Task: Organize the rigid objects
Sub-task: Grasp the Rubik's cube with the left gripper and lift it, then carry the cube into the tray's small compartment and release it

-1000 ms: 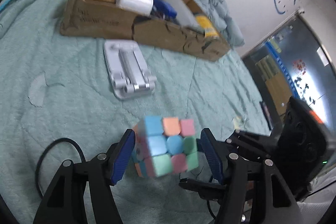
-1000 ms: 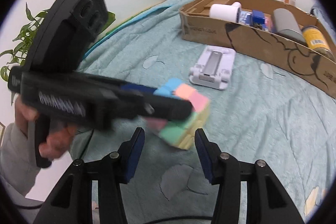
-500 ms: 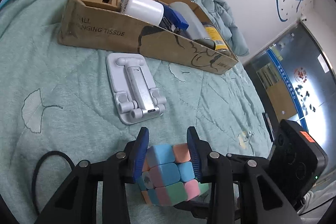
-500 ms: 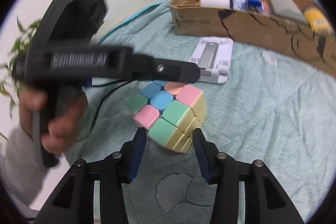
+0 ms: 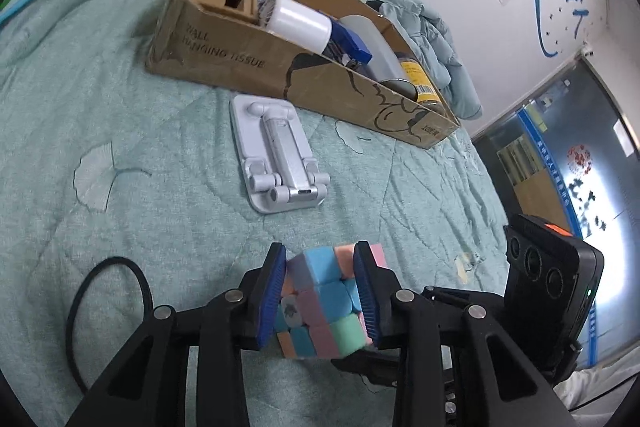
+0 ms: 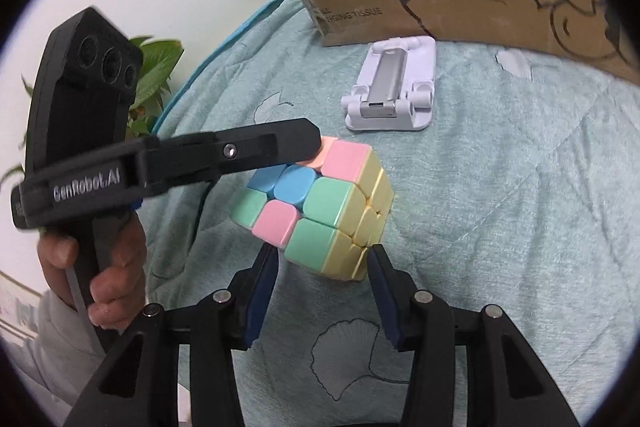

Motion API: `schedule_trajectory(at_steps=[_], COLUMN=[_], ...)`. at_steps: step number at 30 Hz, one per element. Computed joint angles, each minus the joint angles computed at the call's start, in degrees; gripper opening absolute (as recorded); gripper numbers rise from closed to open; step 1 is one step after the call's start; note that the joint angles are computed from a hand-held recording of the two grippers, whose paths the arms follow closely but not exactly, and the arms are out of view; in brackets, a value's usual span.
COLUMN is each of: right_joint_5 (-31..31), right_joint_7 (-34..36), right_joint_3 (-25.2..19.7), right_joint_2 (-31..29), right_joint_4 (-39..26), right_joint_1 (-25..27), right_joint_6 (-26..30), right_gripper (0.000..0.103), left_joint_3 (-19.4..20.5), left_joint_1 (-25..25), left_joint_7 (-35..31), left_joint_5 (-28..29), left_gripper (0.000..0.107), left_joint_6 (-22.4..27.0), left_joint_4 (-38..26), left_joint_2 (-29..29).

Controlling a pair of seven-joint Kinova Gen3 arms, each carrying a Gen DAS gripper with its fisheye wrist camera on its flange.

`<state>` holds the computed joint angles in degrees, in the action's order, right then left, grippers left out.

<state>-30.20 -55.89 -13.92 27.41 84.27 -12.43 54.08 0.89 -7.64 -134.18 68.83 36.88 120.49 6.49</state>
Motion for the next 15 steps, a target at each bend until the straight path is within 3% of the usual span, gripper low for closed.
schedule_trajectory(at_steps=[2,9,15], right_joint_5=[1.2,4.1,4.6], right_joint_7=[2.0,4.6,4.6], right_joint_3=[0.3,0.1,-0.6], right_joint_2=[-1.8,-2.6,-2.2], right_joint_4=[2.0,3.7,4.7], right_joint_1=[-1.1,-2.3,-3.3], right_joint_6=[-3.3,-6.7,-9.9], right_gripper=[0.046,0.046,0.046], left_joint_3=[-0.4,-0.9,-0.2], left_joint_1=[-0.6,-1.0,0.5], left_joint_7=[0.5,4.2,8.8], left_joint_5=[0.1,0.6,-1.2], left_gripper=[0.034,0.039,0.039], left_joint_6=[1.3,4.0,0.9], left_joint_4=[0.6,0.9,1.1], left_joint_2=[-0.3,0.4,-0.6])
